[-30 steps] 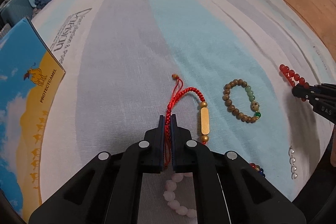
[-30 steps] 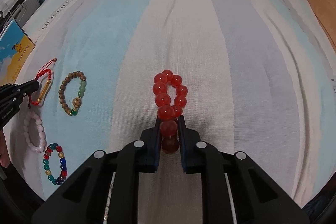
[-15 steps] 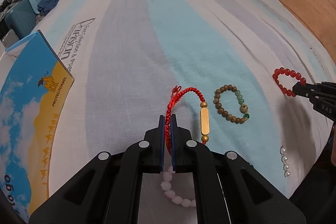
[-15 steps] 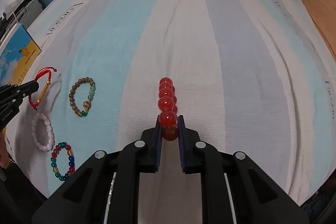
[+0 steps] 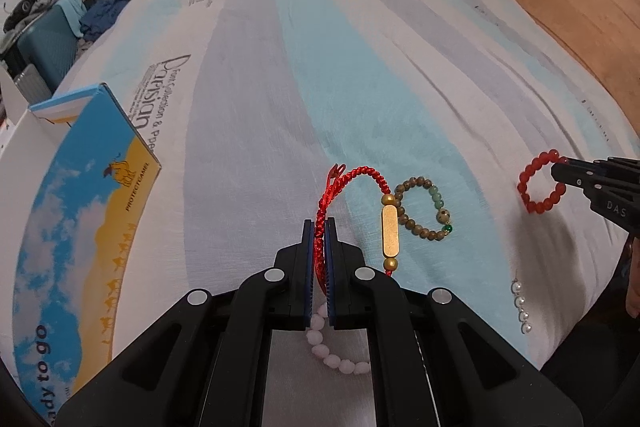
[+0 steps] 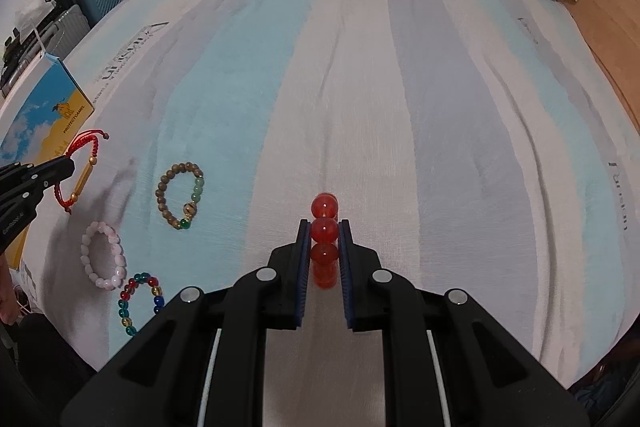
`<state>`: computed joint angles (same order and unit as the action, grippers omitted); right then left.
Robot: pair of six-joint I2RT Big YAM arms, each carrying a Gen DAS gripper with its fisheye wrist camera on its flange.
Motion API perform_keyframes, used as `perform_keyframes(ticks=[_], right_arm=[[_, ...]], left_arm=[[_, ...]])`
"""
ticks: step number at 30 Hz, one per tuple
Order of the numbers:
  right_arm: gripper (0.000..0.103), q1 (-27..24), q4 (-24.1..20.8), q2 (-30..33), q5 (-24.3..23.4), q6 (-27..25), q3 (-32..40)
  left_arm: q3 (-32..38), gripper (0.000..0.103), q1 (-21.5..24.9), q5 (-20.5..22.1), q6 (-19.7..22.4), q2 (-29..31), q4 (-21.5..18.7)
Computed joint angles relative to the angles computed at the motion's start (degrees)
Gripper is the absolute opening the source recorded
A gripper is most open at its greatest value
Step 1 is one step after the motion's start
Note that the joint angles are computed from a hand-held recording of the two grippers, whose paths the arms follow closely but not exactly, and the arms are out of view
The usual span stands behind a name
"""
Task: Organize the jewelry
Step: 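Carry both held bracelets over the open white cardboard box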
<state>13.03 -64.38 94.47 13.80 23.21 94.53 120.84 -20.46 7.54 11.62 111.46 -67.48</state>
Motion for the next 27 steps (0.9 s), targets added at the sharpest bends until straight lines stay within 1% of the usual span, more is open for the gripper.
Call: perform_keyframes(ticks=[5, 14, 22, 27], right_arm=[[0.013, 0.41, -0.41, -0.37, 0.27, 0.12, 0.98], [0.013, 1.81, -2.28, 0.41, 1.6, -0.25, 5.76], [0.013, 4.49, -5.04, 3.01, 3.01, -0.36, 12.78], [0.013, 6.28, -6.77, 5.02, 3.88, -0.65, 17.39]], left_arm=[[-0.45, 0.004, 0.33, -0.3, 0.39, -1.34, -0.03], [-0.12, 0.004, 1.58, -0.69, 0.55, -3.47, -0.41], [0.14, 0.004, 2.81, -1.01, 0.18, -5.11, -0.74], [1.18, 0.004, 4.36, -1.17, 0.18, -5.92, -1.22]])
